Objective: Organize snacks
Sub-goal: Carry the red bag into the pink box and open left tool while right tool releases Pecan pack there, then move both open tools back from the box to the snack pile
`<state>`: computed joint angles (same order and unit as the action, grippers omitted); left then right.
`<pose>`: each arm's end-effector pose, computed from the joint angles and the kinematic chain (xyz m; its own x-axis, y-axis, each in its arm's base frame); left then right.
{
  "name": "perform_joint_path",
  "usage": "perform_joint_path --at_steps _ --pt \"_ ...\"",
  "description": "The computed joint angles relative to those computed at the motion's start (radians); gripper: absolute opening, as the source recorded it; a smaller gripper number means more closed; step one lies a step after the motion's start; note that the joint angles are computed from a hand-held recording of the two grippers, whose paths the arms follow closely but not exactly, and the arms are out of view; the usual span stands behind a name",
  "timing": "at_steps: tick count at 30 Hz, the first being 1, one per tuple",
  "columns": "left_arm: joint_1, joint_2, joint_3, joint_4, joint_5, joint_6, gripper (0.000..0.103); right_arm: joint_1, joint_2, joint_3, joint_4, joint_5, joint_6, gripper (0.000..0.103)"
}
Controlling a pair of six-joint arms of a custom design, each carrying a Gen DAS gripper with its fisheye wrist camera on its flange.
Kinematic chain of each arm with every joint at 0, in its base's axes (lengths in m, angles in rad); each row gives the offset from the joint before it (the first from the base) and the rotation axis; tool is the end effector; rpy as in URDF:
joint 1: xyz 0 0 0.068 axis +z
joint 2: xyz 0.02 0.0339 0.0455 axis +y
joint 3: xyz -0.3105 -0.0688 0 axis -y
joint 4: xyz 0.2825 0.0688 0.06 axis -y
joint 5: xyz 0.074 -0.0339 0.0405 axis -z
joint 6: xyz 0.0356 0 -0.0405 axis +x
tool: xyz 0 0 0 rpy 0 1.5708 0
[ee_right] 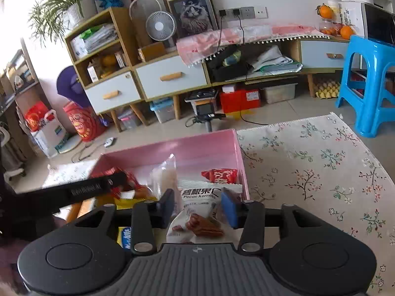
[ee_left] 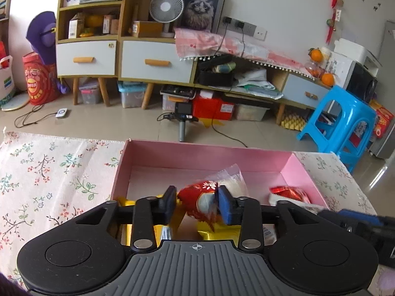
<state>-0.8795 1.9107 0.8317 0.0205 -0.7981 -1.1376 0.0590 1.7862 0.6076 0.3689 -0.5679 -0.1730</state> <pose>0.2480 -0.2598 0.0994 -0.5183 -0.3675 -0.7722 -0.3725 0.9098 -0.1829 0.3198 0.0381 0.1034 -0.6397 -0.1832 -0.7465 -0.5382 0.8001 0.2649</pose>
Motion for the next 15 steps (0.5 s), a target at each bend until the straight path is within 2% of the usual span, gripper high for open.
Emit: perform_joint_path --at_steps 1,6,15 --pt "-0.004 -0.004 -0.005 0.003 -0.004 0.001 0.050 -0.006 -0.004 0.001 -0.001 -0.008 0.005 0.046" --pt "-0.039 -0.037 -0.032 -0.001 -0.017 -0.009 0.063 -0.026 -0.025 -0.008 -0.002 -0.032 0.009 0.058" --pt "-0.121 -0.087 -0.066 -0.065 -0.056 -0.077 0.076 -0.042 -0.086 -0.035 -0.040 -0.058 -0.028 0.074"
